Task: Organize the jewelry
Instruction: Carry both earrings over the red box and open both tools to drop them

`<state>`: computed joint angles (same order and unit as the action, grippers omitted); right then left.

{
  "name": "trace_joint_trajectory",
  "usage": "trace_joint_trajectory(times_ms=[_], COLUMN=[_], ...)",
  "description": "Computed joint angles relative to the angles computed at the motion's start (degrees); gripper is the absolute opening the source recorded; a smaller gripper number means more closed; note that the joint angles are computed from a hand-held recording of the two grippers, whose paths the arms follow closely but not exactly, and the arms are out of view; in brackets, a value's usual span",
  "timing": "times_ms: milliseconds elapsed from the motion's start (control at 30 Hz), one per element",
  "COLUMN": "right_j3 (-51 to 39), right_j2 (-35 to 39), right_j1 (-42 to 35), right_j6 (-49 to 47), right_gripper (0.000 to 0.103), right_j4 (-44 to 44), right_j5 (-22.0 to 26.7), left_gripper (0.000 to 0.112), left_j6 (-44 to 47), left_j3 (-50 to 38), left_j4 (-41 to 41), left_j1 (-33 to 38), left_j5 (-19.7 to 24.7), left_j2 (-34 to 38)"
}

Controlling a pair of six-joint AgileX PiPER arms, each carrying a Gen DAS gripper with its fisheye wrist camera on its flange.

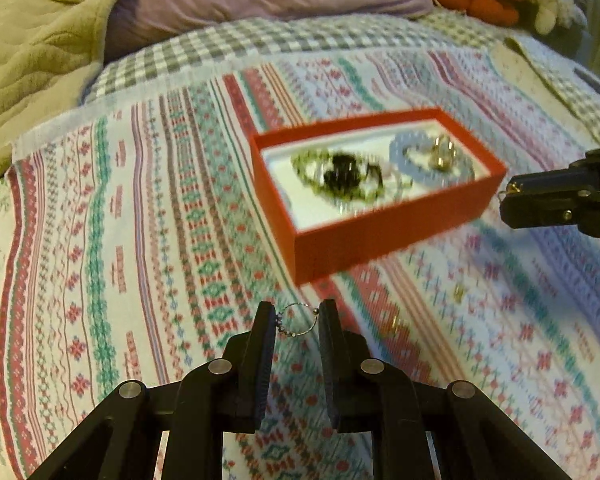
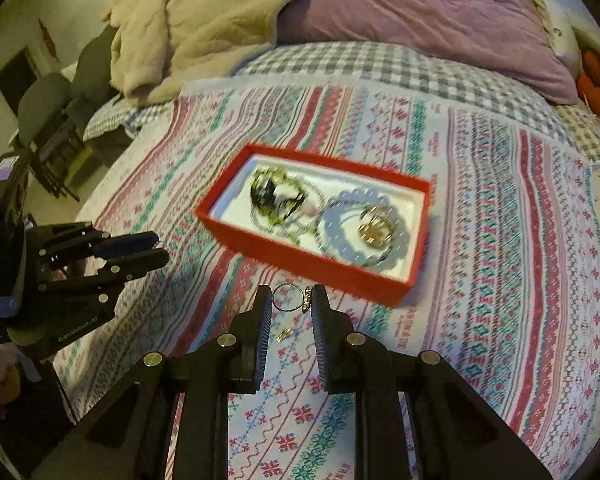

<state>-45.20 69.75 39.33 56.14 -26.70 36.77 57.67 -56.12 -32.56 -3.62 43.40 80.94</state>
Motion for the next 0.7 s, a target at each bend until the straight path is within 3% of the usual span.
trace_joint_trajectory(times_ms=[333, 700], right_j3=[-1.6, -3.2], right_j2=[-1.2, 5.4], right_j1=[-4.9, -12.1], right_j6=[-1.5, -8.7], right_gripper=[0.021, 0.021], right_j4=[1.0, 7.8], right_j5=[-0.6, -6.4], left_gripper=[0.016, 0.016], left_j6=[-6.8, -13.1], left_j3=[-4.8, -9.3], left_j4=[0.2, 1.2], left_j1=[-5.5, -11.0], left_j5=[-1.1, -4.0], left_j2=[3.0, 9.2])
